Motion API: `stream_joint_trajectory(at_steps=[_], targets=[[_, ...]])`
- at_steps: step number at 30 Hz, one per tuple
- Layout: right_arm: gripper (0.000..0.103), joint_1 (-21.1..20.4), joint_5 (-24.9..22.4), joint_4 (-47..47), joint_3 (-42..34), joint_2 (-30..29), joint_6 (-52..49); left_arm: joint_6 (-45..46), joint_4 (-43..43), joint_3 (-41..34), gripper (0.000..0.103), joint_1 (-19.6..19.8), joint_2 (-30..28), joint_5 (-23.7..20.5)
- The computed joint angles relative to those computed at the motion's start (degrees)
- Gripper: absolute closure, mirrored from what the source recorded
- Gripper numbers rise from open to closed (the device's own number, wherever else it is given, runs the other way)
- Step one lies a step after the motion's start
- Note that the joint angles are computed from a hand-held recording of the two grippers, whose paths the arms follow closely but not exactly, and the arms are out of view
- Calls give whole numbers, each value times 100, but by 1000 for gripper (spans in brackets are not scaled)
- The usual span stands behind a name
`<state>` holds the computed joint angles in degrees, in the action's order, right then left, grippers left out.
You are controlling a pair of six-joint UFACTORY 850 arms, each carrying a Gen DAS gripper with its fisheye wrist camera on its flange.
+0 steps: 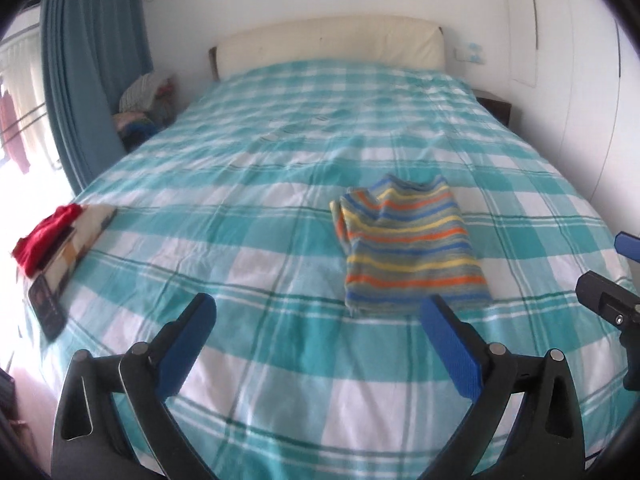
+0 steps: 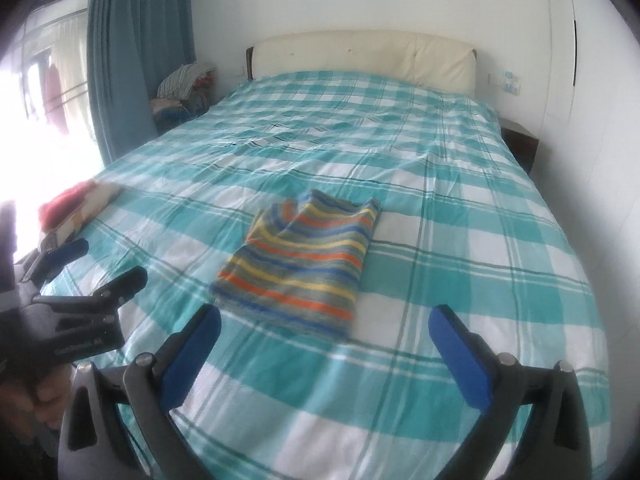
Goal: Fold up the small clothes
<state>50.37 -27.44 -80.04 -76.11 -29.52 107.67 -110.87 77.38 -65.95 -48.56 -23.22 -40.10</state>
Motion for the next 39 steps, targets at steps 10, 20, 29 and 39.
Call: stream_joint_trajectory(at_steps=[10,20,29,39], targets=[[1,360,-145,752,127,111,-445,99,-432,255,1,-191,240,-177],[1,445,-501,1368,-118,30,-981,109,-526,453,1,-230,504,4],[1,574,-930,1391,-236,17,-1106,148,-545,409,1,-261,492,-70],[1,635,-1269,1344,-190,95,-1065,343,-659,292,1,-282,432,-70]])
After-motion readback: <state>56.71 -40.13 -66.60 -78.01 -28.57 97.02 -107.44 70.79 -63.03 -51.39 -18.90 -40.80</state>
